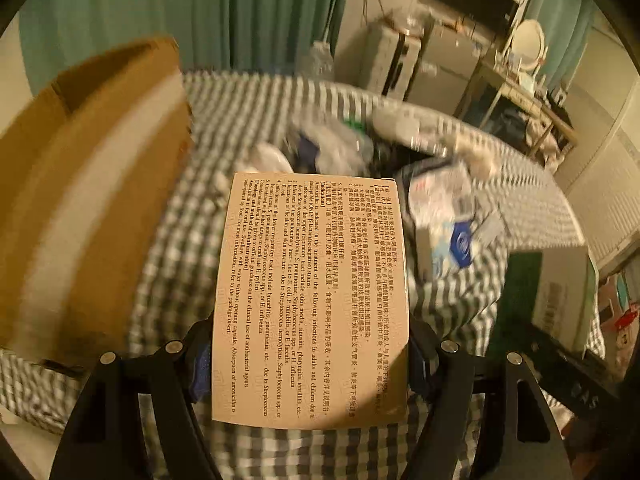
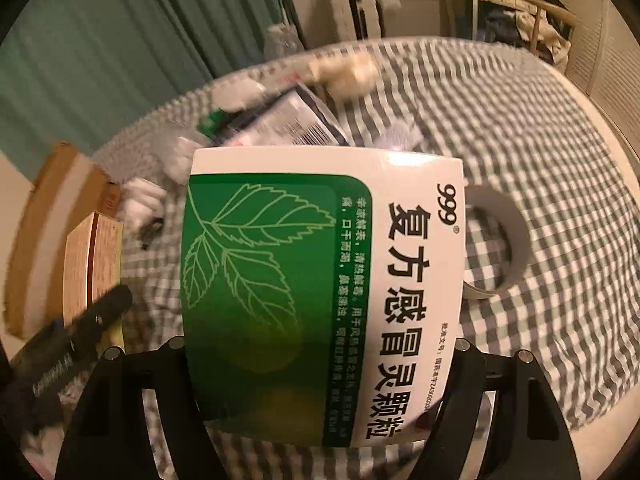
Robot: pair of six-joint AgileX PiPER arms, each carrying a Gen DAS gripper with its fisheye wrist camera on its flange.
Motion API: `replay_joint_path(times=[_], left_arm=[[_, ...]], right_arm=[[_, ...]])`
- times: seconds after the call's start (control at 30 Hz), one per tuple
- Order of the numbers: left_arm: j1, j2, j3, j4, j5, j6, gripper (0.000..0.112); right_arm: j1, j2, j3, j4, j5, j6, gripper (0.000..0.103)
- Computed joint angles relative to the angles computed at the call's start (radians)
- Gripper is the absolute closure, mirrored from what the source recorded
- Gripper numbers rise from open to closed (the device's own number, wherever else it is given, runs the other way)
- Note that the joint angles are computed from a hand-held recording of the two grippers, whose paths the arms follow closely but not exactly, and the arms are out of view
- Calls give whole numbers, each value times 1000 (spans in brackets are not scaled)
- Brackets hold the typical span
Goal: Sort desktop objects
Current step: 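Carry the leaflet and green medicine box to the cardboard box and release both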
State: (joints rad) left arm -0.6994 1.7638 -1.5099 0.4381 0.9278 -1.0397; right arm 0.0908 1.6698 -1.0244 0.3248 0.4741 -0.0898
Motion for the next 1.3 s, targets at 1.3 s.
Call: replay_joint_path(times=[1.3], left_arm=[[585,-432,217,-54,-34,395,37]], right_arm=[[667,289,-880,-313,326,392,27]])
